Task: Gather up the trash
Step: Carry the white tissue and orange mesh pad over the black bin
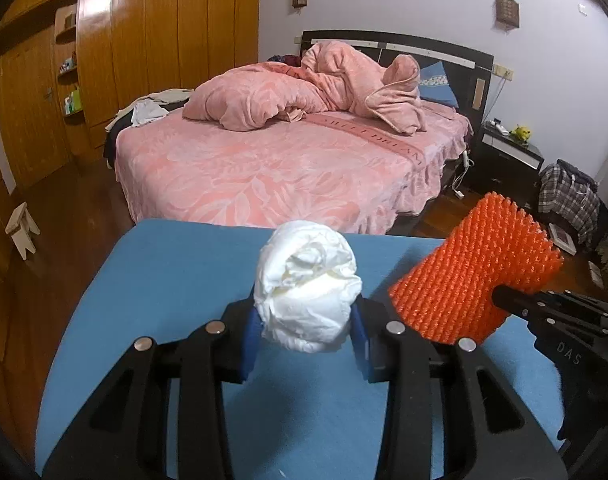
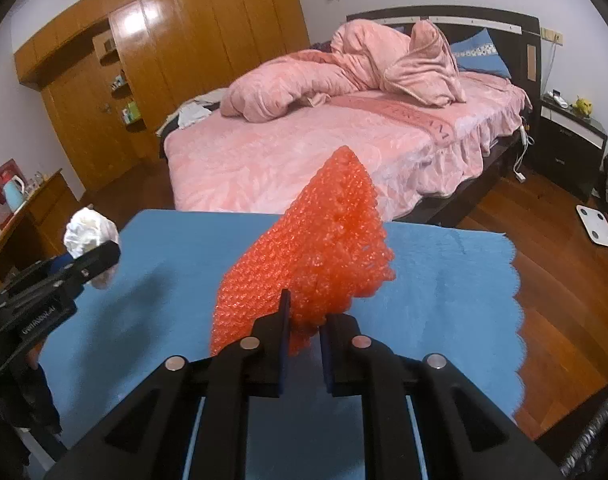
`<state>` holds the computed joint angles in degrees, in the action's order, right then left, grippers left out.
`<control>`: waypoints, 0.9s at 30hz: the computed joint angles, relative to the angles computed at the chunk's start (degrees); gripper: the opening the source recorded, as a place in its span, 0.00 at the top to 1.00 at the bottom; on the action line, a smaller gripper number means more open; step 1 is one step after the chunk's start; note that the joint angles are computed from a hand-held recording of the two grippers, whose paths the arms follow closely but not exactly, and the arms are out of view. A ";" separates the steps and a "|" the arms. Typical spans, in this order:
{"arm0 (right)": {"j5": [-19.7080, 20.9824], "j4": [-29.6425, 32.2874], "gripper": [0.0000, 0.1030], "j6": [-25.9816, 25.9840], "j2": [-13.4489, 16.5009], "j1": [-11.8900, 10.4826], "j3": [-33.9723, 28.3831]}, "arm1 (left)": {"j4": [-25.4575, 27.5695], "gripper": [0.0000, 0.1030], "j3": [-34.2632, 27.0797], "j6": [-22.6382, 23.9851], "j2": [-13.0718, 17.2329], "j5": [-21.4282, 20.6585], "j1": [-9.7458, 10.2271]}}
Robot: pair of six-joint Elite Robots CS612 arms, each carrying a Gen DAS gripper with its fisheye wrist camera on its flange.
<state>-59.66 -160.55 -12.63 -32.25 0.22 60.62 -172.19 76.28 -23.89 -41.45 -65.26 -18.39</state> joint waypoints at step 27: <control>4.58 -13.84 0.87 1.65 -15.23 -7.34 24.62 | -6.31 0.64 12.58 -1.81 -8.23 2.66 -8.62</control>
